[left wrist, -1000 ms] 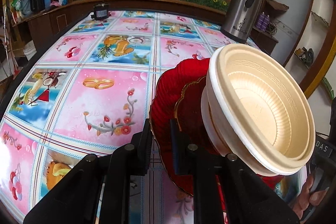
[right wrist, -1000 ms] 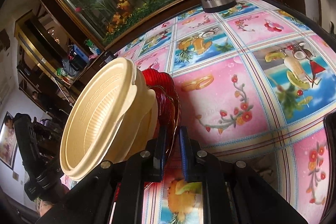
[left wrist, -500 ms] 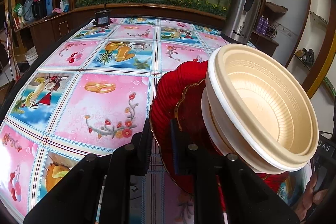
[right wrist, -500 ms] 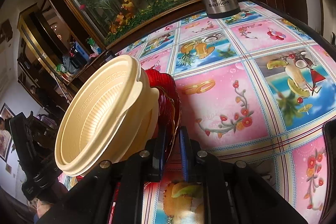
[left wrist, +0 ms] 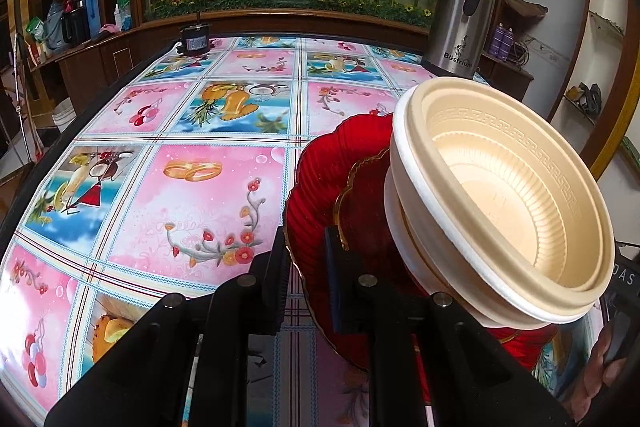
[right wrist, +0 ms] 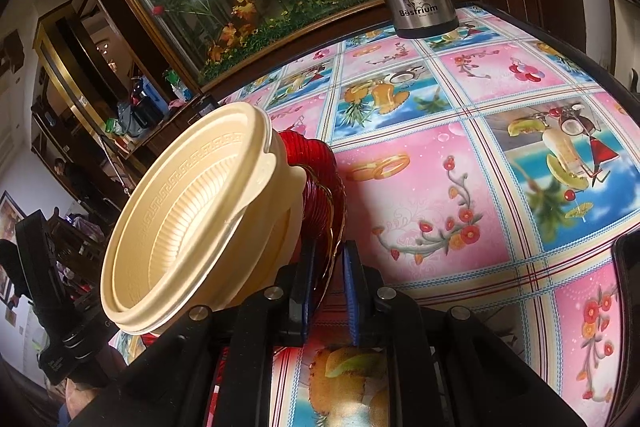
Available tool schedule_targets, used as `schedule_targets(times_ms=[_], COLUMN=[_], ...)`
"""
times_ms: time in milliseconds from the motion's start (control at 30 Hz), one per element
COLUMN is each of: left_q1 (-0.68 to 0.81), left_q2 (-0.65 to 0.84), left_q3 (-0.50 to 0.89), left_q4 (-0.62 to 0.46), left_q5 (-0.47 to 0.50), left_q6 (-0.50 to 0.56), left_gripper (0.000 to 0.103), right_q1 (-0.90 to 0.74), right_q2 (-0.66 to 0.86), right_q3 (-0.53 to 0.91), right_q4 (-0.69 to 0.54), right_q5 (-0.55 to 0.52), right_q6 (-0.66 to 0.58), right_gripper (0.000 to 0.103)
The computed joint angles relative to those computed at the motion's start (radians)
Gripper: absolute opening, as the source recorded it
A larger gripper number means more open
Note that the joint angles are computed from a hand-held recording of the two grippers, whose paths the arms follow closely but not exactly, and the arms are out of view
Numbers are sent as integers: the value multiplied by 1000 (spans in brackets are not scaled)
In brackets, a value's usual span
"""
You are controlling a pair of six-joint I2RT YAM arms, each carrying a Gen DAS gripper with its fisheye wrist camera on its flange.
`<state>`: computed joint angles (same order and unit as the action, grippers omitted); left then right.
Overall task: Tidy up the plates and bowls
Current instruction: 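Carry the stack toward the middle of the table with both grippers, then set the stack down on the tablecloth and open both grippers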
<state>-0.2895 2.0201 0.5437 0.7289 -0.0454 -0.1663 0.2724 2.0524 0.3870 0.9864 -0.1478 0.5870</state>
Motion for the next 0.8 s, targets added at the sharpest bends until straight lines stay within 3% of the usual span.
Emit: schedule_targets(times_ms=[233,300,333,433,533,600,667,733,800], left_q1=[12,18,24,71,145,165,184,190,190], left_q2=[1,-1,1,-5,-51,-95,-164,-222,-261], left_q3=[13,15,17,33,3,-40,-110,-178,-259], left_q4=[-31,-40,-45,-101,-141,-136,-119,-95,-18], left_q5=[17,1,-5,45,147,169,198,213,228], left_q6=[-8,-16,-21,-32,-54,-52,-42,-20,1], left_gripper=[17,29,41,63,71,75,78,79,80], right_q1=[-1,-5,-11,-22,-26,-13,6,51,107], right_q2=[-2,-4,-9,-16,-42,-72,-103,-112,-109], right_q3=[-1,-5,-11,-36,-85,-127,-172,-228,-271], right_q4=[1,4,9,44,81,106,130,182,229], right_q5=[-8,-18,-20,-10,41,102,151,222,294], right_q6=[6,6,7,10,25,30,40,62,82], right_gripper=[18,19,20,26,36,37,45,65,69])
